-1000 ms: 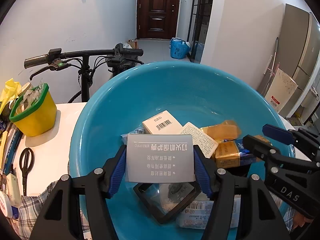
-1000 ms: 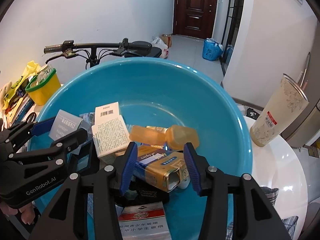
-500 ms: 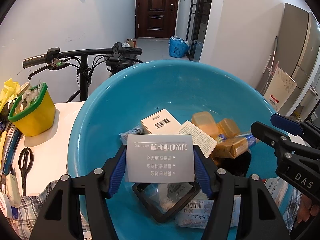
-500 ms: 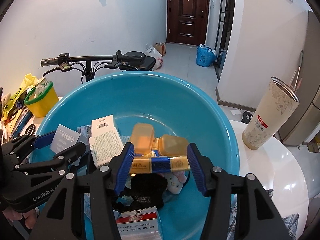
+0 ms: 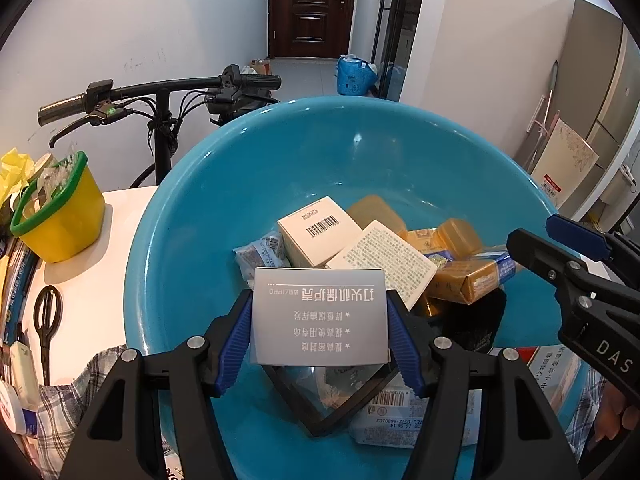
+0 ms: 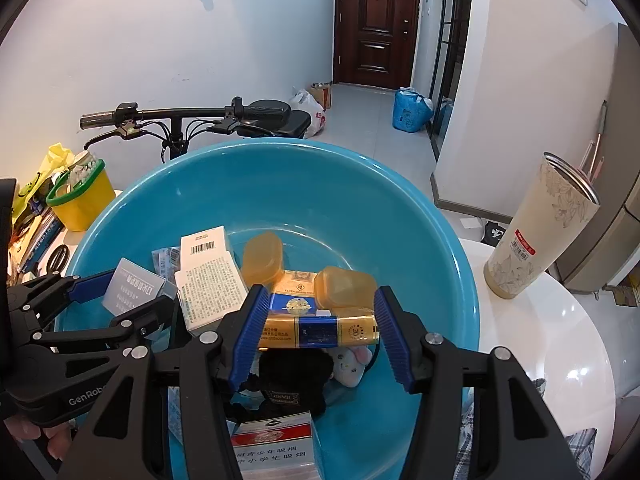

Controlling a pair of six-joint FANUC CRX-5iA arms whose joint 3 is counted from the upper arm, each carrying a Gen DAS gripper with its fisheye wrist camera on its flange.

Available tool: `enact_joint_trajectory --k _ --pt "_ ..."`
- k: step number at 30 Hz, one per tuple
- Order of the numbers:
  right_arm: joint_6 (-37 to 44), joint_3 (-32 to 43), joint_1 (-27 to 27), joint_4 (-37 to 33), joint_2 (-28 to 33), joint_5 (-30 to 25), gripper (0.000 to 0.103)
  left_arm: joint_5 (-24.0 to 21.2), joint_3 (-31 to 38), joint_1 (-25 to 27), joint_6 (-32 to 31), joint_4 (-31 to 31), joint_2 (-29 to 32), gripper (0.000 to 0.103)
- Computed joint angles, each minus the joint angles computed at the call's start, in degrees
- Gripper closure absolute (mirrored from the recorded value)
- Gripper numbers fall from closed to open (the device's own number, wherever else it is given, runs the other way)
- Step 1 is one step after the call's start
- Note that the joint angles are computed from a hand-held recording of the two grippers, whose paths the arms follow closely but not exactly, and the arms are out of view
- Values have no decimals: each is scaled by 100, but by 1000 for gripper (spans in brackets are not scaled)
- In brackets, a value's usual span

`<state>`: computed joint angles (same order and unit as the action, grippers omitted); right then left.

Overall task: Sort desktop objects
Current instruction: 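Lower both held boxes into the basin and open both tools, then raise both open tools out of the basin and back over the table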

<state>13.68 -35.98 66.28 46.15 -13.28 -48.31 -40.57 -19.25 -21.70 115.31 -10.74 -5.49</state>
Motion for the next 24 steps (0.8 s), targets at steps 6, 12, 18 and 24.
enact_joint_trajectory --k 6,12,18,24 --pt "1 9 1 -18 7 -20 49 15 -8 17 14 29 -11 37" --pt "-58 -35 -7 21 -48 -5 38 218 -17 -159 705 -605 -201 24" --pt "-318 -113 -41 245 -106 -38 29 524 -132 -298 1395 -1245 -558 17" --pt "-913 -341 -86 815 -256 -20 16 523 -52 -568 2139 -2047 -698 17"
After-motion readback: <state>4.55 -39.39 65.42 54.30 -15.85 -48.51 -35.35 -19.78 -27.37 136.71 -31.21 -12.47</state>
